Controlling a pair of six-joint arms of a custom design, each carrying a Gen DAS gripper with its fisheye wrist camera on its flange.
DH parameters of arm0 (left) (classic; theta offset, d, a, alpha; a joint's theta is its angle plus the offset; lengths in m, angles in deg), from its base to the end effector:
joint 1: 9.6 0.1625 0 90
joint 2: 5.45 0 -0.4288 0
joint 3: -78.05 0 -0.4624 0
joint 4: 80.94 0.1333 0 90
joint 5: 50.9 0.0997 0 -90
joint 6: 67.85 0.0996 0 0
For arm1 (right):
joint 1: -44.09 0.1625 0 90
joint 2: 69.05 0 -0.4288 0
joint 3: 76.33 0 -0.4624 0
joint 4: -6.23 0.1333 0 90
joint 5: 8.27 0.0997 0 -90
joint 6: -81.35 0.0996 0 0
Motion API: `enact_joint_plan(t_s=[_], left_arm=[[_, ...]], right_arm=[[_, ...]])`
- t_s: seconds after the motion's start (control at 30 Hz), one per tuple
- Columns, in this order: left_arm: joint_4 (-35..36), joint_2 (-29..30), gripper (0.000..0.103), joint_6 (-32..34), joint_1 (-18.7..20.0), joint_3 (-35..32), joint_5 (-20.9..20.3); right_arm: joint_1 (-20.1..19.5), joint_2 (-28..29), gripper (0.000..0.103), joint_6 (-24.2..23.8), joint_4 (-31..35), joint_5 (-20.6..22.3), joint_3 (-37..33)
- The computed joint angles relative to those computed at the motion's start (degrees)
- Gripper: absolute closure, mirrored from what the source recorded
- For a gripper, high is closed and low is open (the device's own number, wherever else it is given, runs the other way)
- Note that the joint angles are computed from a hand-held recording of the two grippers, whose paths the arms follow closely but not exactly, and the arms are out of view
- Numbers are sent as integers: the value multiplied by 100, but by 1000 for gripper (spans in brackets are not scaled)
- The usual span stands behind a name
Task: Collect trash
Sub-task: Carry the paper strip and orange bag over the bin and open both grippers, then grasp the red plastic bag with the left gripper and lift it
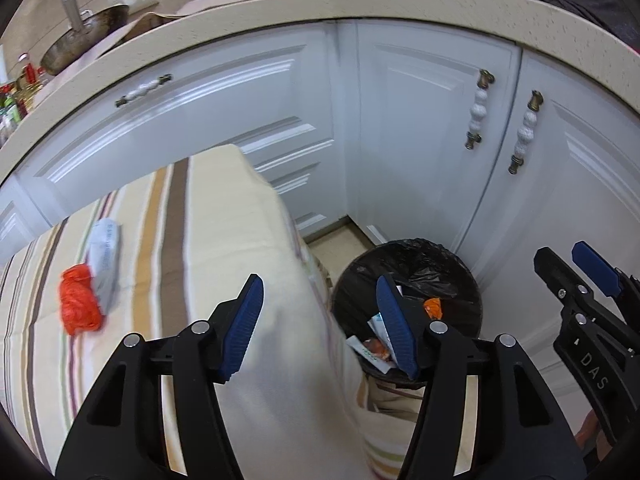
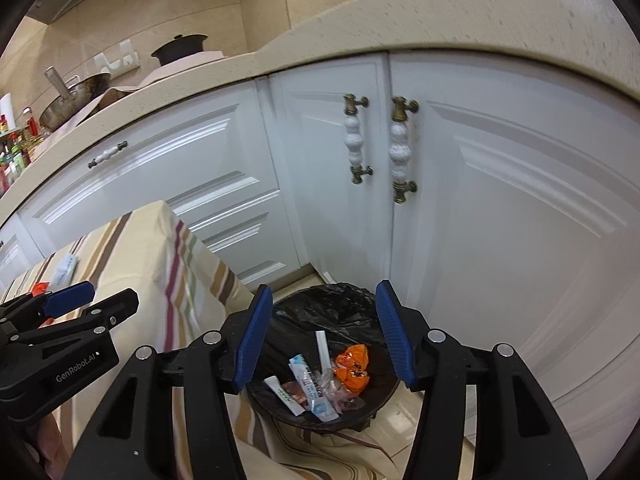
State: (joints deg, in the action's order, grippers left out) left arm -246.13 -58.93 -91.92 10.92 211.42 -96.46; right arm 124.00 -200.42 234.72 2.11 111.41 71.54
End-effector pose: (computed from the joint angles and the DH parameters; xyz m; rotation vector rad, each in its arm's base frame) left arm -0.3314 -0.3408 -0.0272 0.9924 2.2645 -0.6663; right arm 0.0436 -0.2344 0.2370 -0.1290 -1.9622 1.3076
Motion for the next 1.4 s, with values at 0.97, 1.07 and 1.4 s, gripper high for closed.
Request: enact_joint_plan(t_s=[0.97, 1.07, 1.4], left_arm=[[1132, -2459, 42, -841, 1054, 1071, 1243], [1081, -2435, 42, -802, 1155, 1040, 1236], [919, -2283, 36, -706, 1361, 936, 1118]], right_arm=[[2559, 3538, 46, 337, -952, 1229, -1077], [2548, 3699, 46, 362, -938, 1177, -1165], [2325, 4019, 45, 399, -872, 800, -1367]])
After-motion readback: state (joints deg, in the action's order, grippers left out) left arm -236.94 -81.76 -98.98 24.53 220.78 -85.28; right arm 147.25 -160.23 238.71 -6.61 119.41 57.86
